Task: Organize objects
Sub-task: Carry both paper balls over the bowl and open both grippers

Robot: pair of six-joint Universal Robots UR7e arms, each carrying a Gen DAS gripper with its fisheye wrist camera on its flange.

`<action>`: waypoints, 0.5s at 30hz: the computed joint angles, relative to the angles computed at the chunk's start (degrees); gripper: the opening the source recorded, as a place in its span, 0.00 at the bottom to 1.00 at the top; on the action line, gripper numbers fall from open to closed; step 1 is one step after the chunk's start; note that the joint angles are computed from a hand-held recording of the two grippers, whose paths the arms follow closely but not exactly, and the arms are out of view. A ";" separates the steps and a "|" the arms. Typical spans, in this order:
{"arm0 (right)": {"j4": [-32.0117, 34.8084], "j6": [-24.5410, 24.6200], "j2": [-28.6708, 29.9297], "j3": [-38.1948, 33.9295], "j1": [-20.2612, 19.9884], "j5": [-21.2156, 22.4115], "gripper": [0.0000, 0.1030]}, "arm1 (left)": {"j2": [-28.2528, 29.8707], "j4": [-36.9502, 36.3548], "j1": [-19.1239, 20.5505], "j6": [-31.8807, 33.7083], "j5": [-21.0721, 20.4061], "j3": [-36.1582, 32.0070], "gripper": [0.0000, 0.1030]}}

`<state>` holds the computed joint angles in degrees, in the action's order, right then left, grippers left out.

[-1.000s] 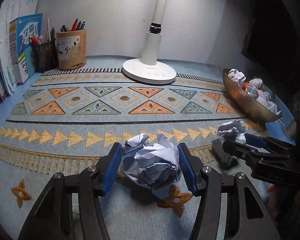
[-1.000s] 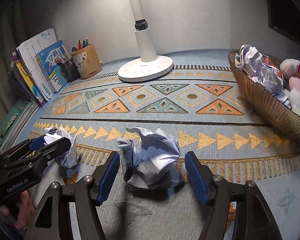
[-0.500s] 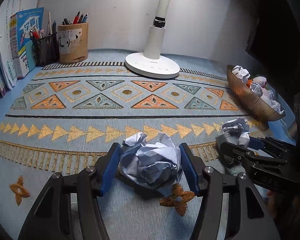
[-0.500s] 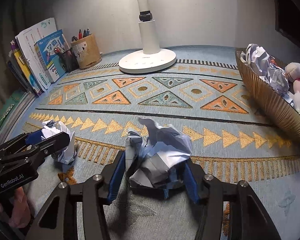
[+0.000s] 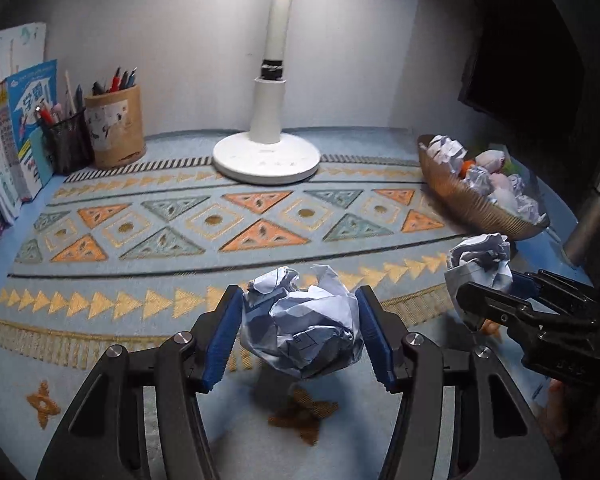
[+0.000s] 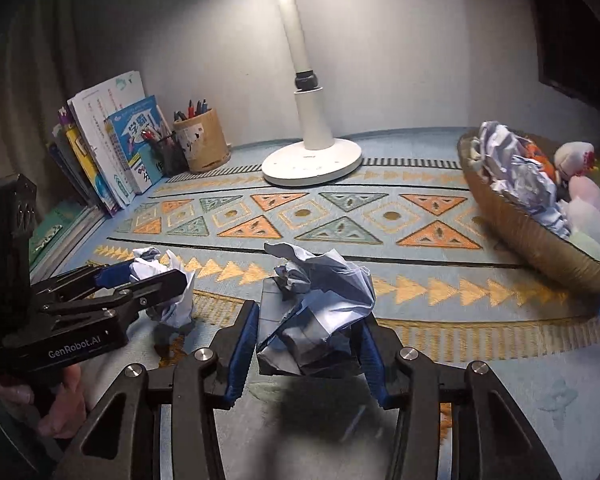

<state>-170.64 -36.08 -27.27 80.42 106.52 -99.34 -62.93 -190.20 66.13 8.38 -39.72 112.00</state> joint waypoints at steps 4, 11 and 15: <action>-3.16 1.99 -4.09 -1.16 -1.17 -0.20 0.45 | 3.80 2.77 -2.11 4.00 -4.29 -7.96 0.53; 0.52 8.30 -3.05 -17.35 -3.17 -4.70 0.46 | 16.83 12.74 -2.64 10.89 -11.74 -31.30 0.53; 10.30 10.25 4.35 -33.63 -4.19 -6.55 0.46 | 25.42 21.08 -0.70 9.85 -15.02 -46.97 0.53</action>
<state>-160.34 -25.83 -22.92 46.78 102.33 -105.89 -37.51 -169.12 65.43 18.23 -54.75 65.03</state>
